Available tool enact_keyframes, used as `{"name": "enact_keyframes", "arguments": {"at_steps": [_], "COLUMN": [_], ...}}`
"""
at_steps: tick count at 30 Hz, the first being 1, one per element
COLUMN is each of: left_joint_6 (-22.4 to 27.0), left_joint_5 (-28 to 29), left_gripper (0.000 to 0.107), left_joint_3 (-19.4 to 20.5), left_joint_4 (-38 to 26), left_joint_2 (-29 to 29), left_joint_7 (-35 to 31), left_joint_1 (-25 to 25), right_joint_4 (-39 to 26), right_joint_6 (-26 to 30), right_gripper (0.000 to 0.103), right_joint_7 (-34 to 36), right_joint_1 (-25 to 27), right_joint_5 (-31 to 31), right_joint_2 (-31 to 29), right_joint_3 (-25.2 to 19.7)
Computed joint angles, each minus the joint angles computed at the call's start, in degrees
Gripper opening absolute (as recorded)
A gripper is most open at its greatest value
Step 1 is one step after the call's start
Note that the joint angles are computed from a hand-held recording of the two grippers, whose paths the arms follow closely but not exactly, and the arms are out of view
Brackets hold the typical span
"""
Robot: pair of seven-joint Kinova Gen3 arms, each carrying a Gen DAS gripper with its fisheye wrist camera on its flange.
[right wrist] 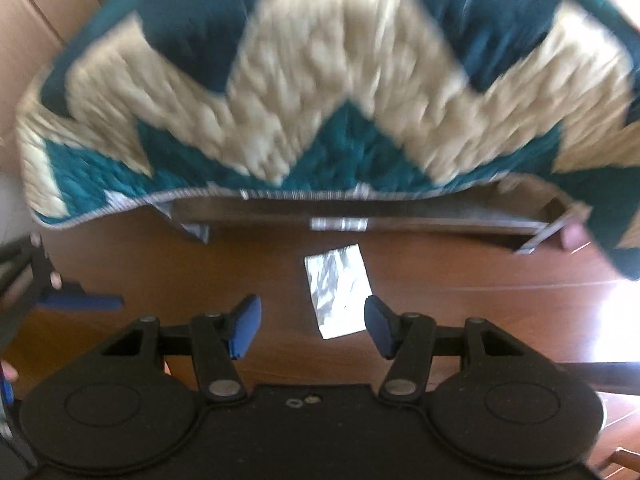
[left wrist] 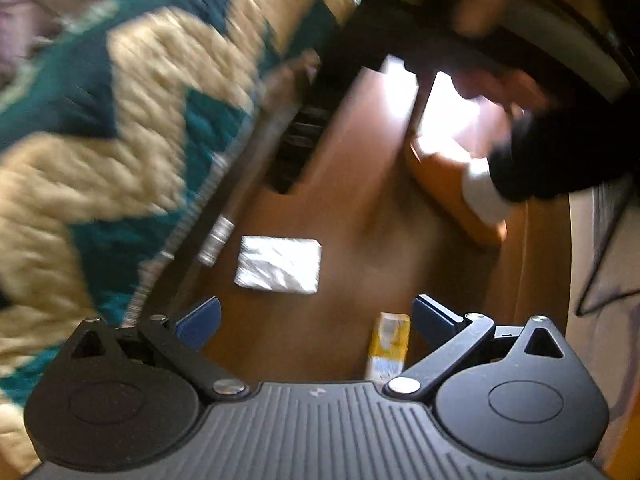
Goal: Collect trash
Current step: 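Move both open tools back down to the floor trash, then grasp the yellow juice carton with the left tool while the right tool grasps the foil sheet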
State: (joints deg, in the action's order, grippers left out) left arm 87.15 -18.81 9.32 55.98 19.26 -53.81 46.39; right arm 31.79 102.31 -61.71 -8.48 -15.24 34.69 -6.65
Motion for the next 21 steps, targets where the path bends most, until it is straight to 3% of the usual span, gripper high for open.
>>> {"name": "enact_keyframes", "arguments": {"at_steps": [5,10,17,21], "left_joint_6": [-9.9,-19.5,-28.9,-32.0], "left_joint_5": [5.3,10.1,14.2,14.7], "left_gripper": [0.102,0.102,0.102,0.101], "left_joint_3": [1.2,2.0,2.5,2.2], "left_joint_4": [11.0,19.4,26.6,28.2], "left_joint_2": [0.0,0.9,4.0,6.1], "left_joint_7": [-1.9,-3.8,-5.5,-5.7], "left_joint_1": [-3.4,-6.3,-7.2,-6.5], "right_joint_4": [7.9,11.7,17.1,19.6], "right_joint_6": [-5.8,-9.3,-15.4,-18.5], "right_gripper": [0.057,0.057,0.056,0.056], "right_joint_7": [1.5,1.2,3.7,3.3], "right_joint_1": [-2.4,-4.8,-7.7,-8.9], "right_joint_5": [2.8,5.8,9.5,10.5], "right_joint_2": [1.7,5.1,8.5,9.6], "right_joint_3": [0.5,1.2,1.1,1.2]}}
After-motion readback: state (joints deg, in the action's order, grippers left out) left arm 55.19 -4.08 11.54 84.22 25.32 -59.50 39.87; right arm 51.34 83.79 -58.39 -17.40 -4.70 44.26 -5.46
